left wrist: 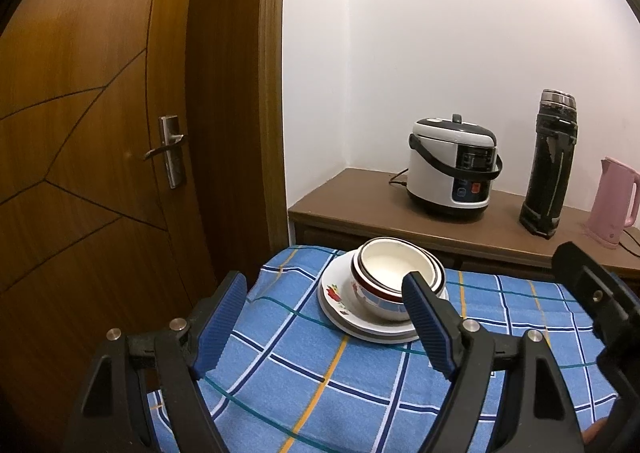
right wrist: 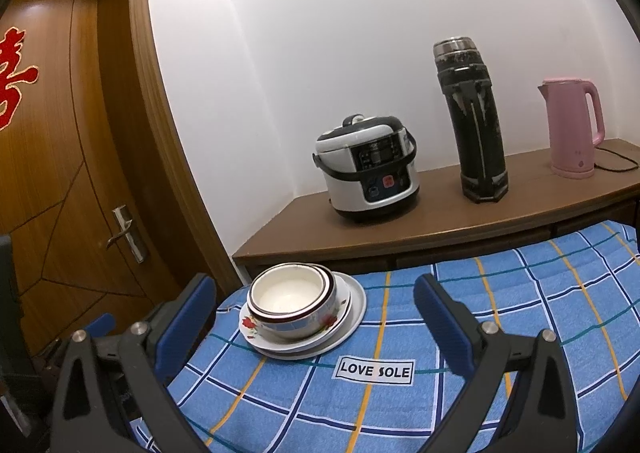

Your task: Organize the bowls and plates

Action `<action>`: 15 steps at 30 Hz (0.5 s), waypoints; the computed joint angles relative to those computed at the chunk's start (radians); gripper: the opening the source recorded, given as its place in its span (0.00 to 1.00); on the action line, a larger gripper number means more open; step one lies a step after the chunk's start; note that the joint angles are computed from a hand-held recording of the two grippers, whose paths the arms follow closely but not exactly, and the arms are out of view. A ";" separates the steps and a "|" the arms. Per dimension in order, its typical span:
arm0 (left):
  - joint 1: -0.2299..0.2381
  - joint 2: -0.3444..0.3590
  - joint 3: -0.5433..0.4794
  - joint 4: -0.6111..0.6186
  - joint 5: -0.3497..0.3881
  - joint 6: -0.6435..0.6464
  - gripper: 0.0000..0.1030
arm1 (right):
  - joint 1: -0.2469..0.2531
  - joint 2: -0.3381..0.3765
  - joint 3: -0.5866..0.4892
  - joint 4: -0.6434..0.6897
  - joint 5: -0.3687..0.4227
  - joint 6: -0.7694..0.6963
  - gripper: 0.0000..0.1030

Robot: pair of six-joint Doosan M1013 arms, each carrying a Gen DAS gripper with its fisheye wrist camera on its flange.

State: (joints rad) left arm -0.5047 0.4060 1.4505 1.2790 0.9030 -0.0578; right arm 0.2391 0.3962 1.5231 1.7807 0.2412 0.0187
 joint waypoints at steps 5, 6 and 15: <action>0.001 0.003 -0.007 -0.004 0.013 0.002 0.80 | 0.001 -0.001 0.002 0.068 -0.006 -0.070 0.99; 0.001 0.004 -0.008 -0.002 0.013 0.003 0.80 | 0.001 -0.001 0.002 0.072 -0.007 -0.074 0.99; 0.003 0.011 -0.020 -0.017 0.005 0.021 0.80 | -0.003 -0.002 0.002 0.100 -0.007 -0.104 0.99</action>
State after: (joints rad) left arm -0.5017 0.4174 1.4302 1.2622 0.9085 -0.0363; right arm 0.2359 0.3947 1.5249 1.8807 0.2343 -0.0852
